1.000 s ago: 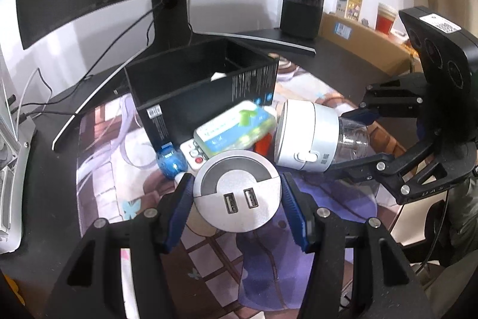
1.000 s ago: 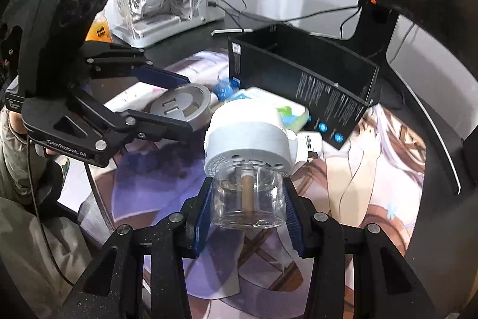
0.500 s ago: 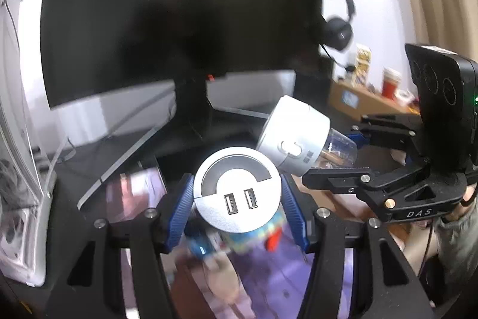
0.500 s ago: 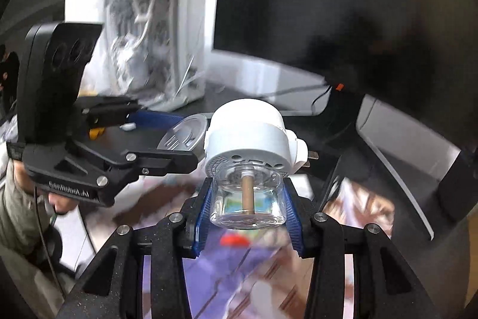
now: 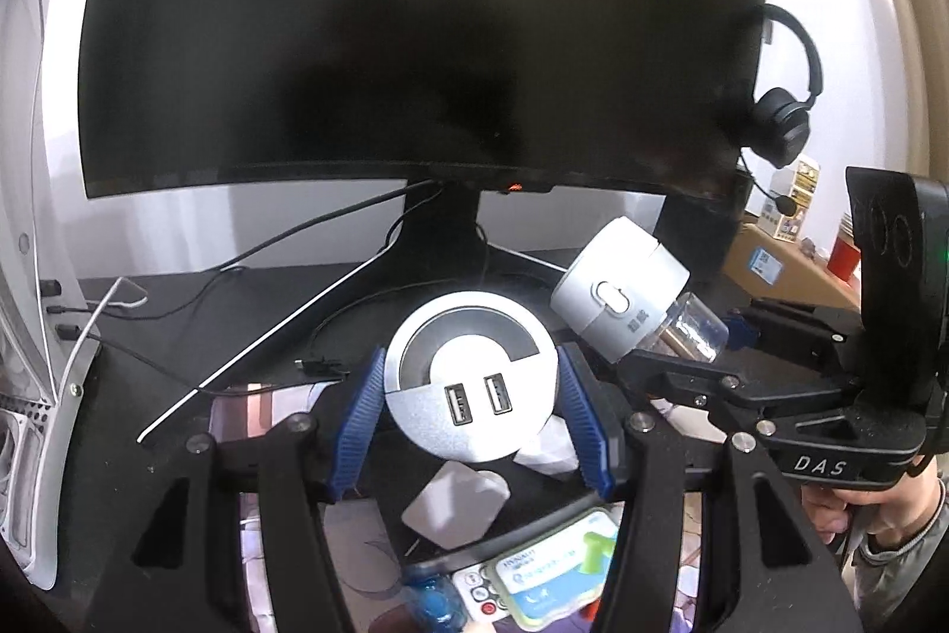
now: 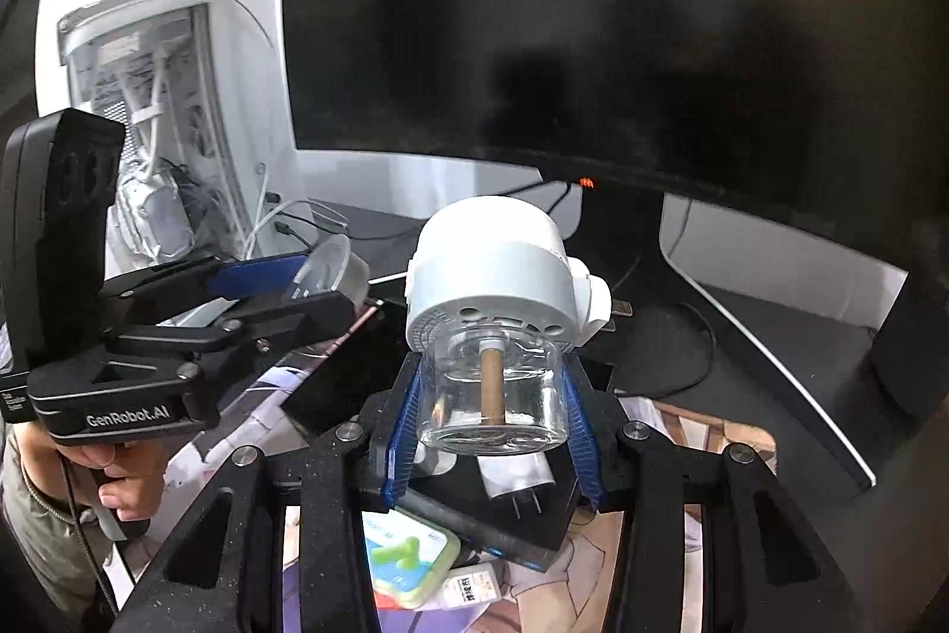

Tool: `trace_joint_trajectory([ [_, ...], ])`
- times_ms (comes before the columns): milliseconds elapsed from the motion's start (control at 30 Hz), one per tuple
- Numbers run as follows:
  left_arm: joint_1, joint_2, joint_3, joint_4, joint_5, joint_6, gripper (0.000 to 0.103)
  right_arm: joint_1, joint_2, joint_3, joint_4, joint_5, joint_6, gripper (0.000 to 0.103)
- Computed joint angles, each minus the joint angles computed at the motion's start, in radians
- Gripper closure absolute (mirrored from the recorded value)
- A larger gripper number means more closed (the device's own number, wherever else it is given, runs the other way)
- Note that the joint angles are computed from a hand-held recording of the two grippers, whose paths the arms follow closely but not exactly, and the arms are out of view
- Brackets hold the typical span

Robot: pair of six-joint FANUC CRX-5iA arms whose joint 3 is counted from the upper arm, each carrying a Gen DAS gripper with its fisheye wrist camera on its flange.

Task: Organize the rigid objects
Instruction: 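Lower the adapter and USB hub into the black box and open both grippers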

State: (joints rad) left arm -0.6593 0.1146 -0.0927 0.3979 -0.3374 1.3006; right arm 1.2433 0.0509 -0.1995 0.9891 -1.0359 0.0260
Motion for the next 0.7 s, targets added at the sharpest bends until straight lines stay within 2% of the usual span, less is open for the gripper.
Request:
trace_joint_trajectory([
  [67,0.002,0.008,0.001,0.002,-0.004,-0.008,0.047,-0.010,0.010,0.010,-0.024,0.006,0.016,0.060],
  [233,0.003,0.054,0.078,-0.063,-0.104,0.043,0.047,-0.020,0.046,0.057,-0.079,-0.012,0.083,0.060],
  [500,-0.008,0.094,0.152,-0.122,-0.213,0.078,0.047,-0.039,0.103,0.153,-0.245,-0.043,0.237,0.060],
  [700,-0.016,0.128,0.218,-0.176,-0.296,0.119,0.047,-0.044,0.124,0.178,-0.301,-0.060,0.288,0.059],
])
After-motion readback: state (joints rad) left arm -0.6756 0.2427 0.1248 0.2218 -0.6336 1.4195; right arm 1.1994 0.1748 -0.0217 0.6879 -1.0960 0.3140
